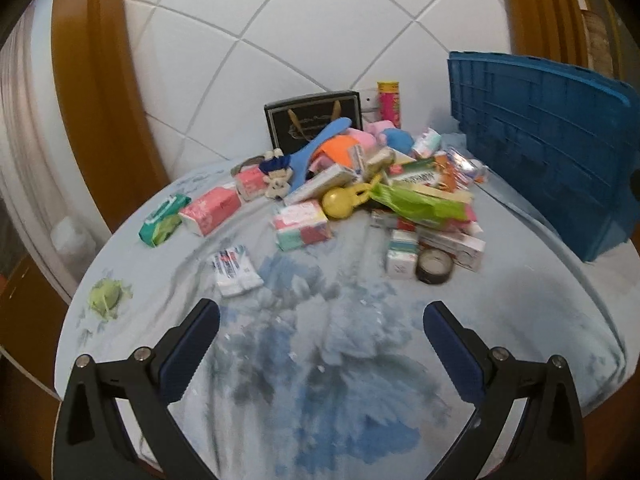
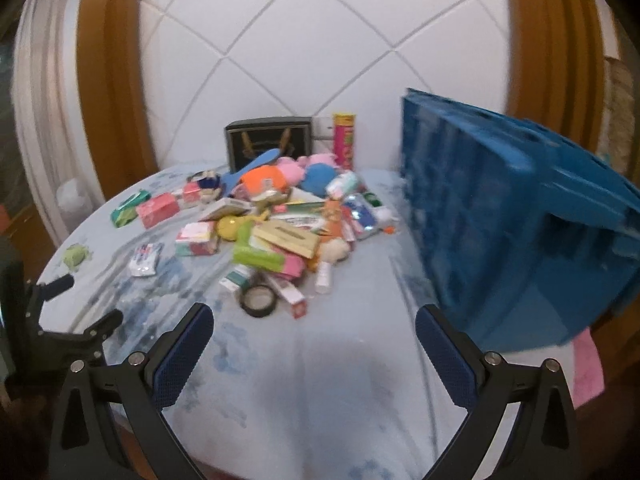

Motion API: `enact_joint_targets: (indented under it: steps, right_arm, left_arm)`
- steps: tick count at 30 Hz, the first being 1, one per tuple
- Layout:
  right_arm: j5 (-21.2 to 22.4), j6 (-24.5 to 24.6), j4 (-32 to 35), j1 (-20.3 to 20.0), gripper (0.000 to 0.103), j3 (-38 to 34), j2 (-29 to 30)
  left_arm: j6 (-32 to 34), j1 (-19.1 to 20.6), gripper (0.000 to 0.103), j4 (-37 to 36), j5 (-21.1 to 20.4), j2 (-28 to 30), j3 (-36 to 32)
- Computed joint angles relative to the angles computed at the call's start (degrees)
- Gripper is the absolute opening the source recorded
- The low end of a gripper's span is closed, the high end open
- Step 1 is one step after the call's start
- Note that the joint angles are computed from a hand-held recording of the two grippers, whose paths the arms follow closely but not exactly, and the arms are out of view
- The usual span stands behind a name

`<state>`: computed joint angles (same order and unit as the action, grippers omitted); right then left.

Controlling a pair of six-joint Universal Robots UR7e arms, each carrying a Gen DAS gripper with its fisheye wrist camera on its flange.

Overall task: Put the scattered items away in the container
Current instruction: 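Withdraw both grippers from the crate toward the remaining items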

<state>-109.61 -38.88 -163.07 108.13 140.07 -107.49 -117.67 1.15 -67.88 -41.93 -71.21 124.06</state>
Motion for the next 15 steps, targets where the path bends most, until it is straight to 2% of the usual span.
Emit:
enact_joint_targets:
  steps: [8,13,15]
  right_arm:
    - [-2.8,2.8,-9.8,5.2,0.102,-2.7,15.3]
    - [-3.3,4.3,-15.3,6.8,0.102,-4.2,24.8]
    - [-3.7,3.5,-18.2,7.1,0.102,-4.6,28.6]
  left_arm:
    - [9.1,6.3,0.103,-0.6,7.6,-7.4,2.8]
    - [15.2,9.9,0.103,-1.8,10.3,-13.1,5.4]
    - [16.9,11.0,0.103,-1.8,11.1,-15.3,6.3]
